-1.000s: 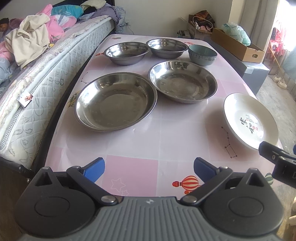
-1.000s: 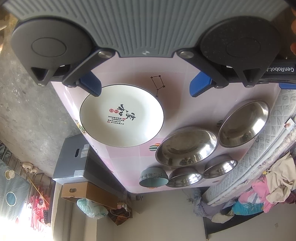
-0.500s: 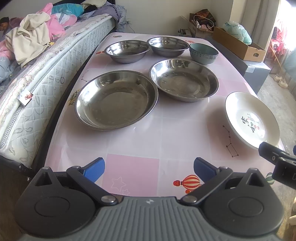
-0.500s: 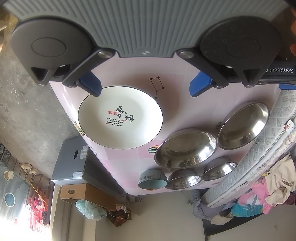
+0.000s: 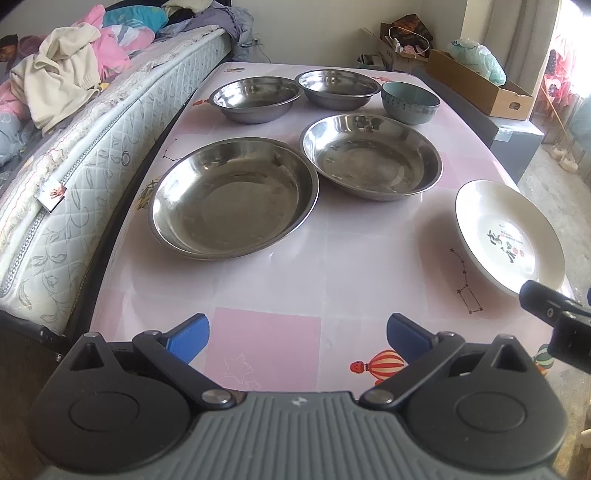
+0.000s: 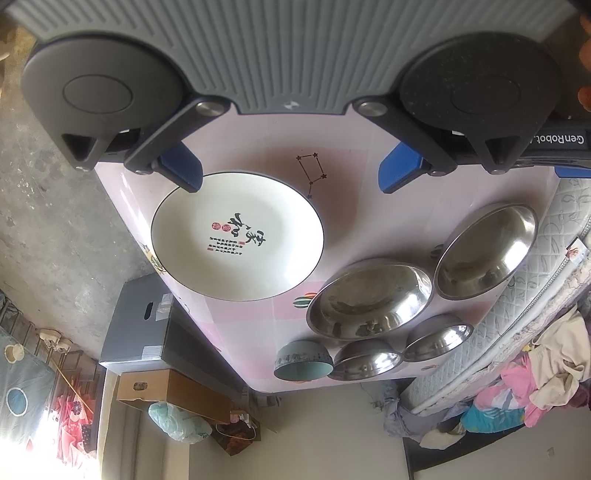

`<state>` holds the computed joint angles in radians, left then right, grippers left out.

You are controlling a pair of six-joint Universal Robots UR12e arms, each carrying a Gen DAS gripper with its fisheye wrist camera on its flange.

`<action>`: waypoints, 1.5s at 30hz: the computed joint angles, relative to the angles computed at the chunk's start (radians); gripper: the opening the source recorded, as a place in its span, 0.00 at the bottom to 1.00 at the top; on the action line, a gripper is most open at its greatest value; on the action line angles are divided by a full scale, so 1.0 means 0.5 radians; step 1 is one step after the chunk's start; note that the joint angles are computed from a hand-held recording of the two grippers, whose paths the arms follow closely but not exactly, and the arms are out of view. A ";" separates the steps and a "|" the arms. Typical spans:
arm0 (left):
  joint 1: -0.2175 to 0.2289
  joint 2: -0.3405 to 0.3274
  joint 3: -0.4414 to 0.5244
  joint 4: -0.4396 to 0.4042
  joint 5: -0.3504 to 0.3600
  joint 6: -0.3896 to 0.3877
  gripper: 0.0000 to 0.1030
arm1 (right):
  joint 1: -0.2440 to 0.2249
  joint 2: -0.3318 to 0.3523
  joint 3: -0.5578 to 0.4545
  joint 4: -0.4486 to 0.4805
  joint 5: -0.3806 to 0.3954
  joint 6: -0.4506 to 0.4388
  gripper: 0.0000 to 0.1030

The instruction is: Organize plates and bowls

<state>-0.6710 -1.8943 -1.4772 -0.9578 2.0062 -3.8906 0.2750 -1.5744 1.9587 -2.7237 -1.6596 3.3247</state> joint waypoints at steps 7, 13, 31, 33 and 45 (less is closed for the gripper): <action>0.080 -0.036 0.048 -0.049 0.177 -0.037 1.00 | -0.050 0.064 -0.053 -0.309 0.116 -0.086 0.99; 0.175 -0.058 0.084 -0.065 0.293 -0.078 1.00 | -0.114 0.169 -0.193 -0.412 0.306 -0.177 0.99; 0.435 -0.165 0.189 0.250 0.185 0.133 1.00 | -0.175 0.706 -0.859 -0.317 1.039 -0.287 0.99; 0.473 -0.181 0.187 0.360 0.101 0.155 0.99 | -0.173 0.786 -0.963 -0.274 1.114 -0.237 0.99; 0.655 -0.369 0.288 0.772 -0.077 0.337 0.94 | -0.082 1.315 -1.710 0.361 1.194 -0.077 0.94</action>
